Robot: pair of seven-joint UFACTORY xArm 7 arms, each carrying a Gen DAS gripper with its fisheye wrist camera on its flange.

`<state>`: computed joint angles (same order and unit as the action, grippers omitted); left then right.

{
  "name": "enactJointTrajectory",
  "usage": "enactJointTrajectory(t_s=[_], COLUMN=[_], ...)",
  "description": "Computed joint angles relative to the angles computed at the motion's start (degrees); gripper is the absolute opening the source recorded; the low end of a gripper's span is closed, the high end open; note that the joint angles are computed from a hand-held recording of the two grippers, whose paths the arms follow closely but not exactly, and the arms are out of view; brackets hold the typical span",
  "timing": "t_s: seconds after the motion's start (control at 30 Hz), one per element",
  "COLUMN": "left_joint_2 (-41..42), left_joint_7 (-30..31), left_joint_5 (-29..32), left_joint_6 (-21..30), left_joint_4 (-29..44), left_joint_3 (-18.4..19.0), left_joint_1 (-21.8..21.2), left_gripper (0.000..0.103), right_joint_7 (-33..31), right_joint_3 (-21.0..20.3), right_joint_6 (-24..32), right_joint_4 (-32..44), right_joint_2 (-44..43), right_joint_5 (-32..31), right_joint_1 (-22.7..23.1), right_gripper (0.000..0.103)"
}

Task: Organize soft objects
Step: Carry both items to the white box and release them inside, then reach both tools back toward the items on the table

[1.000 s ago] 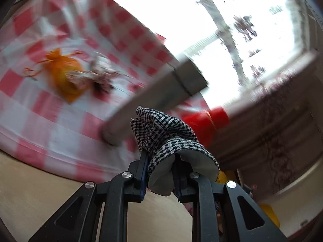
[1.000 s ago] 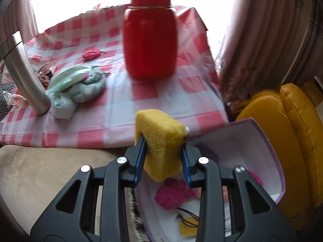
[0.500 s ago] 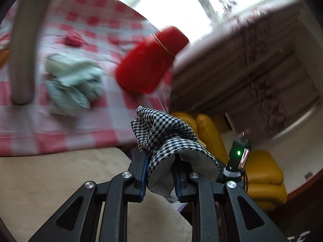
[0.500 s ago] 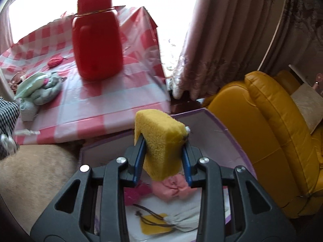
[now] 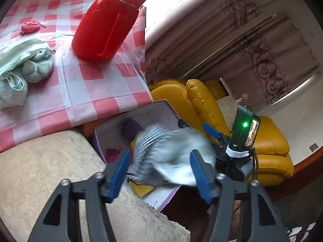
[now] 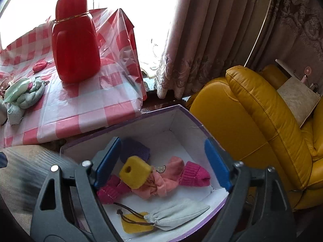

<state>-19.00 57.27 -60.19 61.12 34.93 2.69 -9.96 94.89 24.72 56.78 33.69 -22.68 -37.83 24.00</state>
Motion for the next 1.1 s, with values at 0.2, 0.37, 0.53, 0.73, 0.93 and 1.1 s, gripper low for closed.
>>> enactJointTrajectory(t_s=[0.2, 0.37, 0.53, 0.73, 0.93, 1.1], left_joint_2=[-3.5, -7.9, -6.4, -2.8, 4.1, 10.2], left_joint_7=[0.0, 5.1, 3.7, 2.7, 4.3, 4.8], left_joint_5=[1.2, 1.7, 5.5, 5.7, 4.0, 2.8], left_joint_6=[-4.6, -10.4, -12.9, -20.4, -22.1, -22.7], left_joint_4=[-1.5, -4.7, -3.6, -1.2, 4.5, 9.8], left_joint_3=[0.6, 4.4, 8.7, 11.1, 12.2, 10.6], left_joint_1=[1.0, 3.2, 7.8, 12.4, 15.1, 17.8], left_gripper=[0.072, 0.073, 0.073, 0.073, 0.073, 0.073], right_joint_7=[0.8, 1.1, 0.1, -2.0, -9.1, -19.2], right_joint_3=[0.2, -0.4, -1.4, -5.7, -9.8, -12.7], right_joint_6=[-5.0, -8.7, -8.9, -13.3, -16.6, -18.9], right_joint_4=[2.8, 6.4, 13.7, 21.4, 31.6, 41.0], right_joint_2=[3.7, 8.0, 14.9, 22.1, 31.2, 39.1], right_joint_5=[-3.2, -7.0, -12.1, -16.4, -15.9, -11.5], right_joint_1=[-0.4, 0.1, 1.9, 5.0, 8.3, 10.1], right_gripper=[0.086, 0.086, 0.086, 0.086, 0.086, 0.086])
